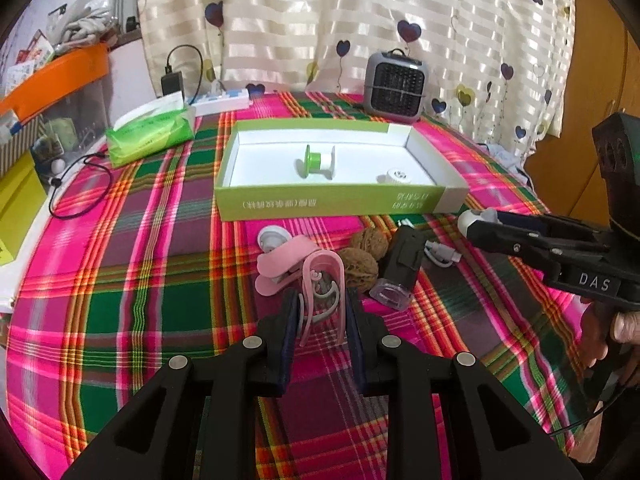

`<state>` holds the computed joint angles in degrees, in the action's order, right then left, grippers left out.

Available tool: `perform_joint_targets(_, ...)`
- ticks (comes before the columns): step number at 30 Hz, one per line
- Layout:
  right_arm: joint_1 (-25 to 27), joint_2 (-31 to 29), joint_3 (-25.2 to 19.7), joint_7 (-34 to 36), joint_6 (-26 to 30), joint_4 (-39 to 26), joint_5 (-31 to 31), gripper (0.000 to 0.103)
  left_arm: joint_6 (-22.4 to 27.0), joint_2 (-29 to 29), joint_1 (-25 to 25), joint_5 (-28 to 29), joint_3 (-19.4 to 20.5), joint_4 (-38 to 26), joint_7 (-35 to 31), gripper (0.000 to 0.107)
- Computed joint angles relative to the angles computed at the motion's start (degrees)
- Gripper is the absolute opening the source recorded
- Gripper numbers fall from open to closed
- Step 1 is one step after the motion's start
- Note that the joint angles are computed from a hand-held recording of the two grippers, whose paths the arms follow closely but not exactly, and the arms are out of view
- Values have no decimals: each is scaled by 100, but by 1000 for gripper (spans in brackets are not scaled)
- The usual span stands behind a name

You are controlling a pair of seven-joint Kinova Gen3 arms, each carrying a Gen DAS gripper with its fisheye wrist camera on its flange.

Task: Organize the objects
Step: 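Grasp the pink clip with the left gripper while the right gripper holds the ball, then lift the pink clip and white ball and carry both into the box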

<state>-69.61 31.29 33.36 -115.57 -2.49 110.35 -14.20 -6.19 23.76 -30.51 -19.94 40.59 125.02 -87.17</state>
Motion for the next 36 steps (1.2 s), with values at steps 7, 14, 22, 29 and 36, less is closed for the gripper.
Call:
perform_joint_targets(7,-167,-73,77,144,-167,122,-123,43,-105,-61,-223,-175,233,95,162,21)
perform_joint_targets(14,-274,-119,117,488,-266,155,-412,43,-119,-69,-286,-346,343,79,350,21)
perform_joint_targets(22,-167,-123,4,809,-295,111,-659,43,-82,15,-223,-444,396,-55,384,21)
perform_joint_targets(29,33,-109,-173,959,-249,-13,-682,43,24,92,-99,-322,371,-210,238,21)
perform_joint_targets(36,161,-86,-248,983,-181,-145,-591,43,120,122,80,-66,282,-367,4,21)
